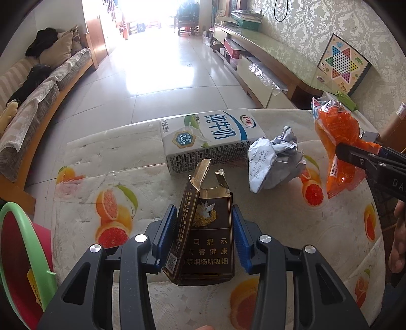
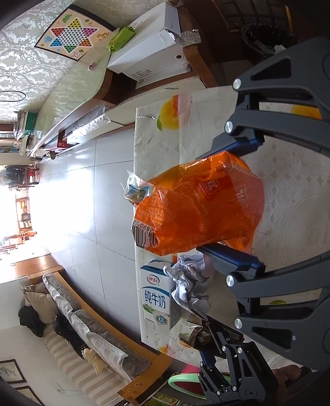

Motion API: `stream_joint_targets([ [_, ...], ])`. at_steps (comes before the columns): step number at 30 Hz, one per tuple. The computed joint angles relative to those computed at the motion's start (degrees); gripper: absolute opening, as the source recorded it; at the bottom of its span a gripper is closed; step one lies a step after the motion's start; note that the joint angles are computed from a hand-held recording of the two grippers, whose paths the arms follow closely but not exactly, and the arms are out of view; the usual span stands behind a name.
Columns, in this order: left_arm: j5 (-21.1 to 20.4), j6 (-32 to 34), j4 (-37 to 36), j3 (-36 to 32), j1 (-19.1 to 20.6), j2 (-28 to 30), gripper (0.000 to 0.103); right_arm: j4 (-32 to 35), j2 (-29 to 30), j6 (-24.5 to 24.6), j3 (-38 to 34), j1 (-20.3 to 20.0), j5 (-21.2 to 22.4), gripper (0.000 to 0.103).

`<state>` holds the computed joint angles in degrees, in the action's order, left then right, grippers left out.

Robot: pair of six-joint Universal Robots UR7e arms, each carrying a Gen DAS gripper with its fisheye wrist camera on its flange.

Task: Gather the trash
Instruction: 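Grasp the brown cigarette box with the left tool while the right tool grasps the orange bag, then carry the cigarette box and orange bag over the red bin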

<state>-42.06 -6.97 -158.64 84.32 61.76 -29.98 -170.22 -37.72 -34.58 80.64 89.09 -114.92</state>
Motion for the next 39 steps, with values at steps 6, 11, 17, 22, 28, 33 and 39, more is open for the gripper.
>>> stream_joint_targets([
  [6,0.47,-1.14,-3.86,6.0,-1.82,-4.23,0.041,-3.23,-4.52,0.16,6.21,1.37,1.21,0.059],
  [11,1.82,-2.43,-6.2,11.08,-3.65,-8.24,0.041,-5.33,-7.26,0.3,10.57,2.9,1.85,0.059],
  [17,4.04,-4.69,-9.6,18.4,-5.65,-14.56,0.041,-6.65,-9.8,-0.02,15.06,5.34,2.51,0.059],
  [22,6.73,-7.75,-10.27,24.85,-6.41,-20.98,0.041,-7.72,-10.15,-0.52,17.53,7.97,2.92,0.059],
  [28,9.33,-10.51,-10.64,30.55,-6.42,-27.42,0.041,-7.8,-9.09,-0.16,18.53,11.36,3.7,0.059],
  [33,11.26,-10.37,-12.31,33.61,-6.13,-31.21,0.041,-7.86,-7.5,-0.42,18.6,13.89,3.71,0.059],
  [39,12.36,-10.24,-14.06,35.29,-4.51,-34.23,0.041,-6.52,-4.38,-0.12,16.68,16.19,4.04,0.059],
])
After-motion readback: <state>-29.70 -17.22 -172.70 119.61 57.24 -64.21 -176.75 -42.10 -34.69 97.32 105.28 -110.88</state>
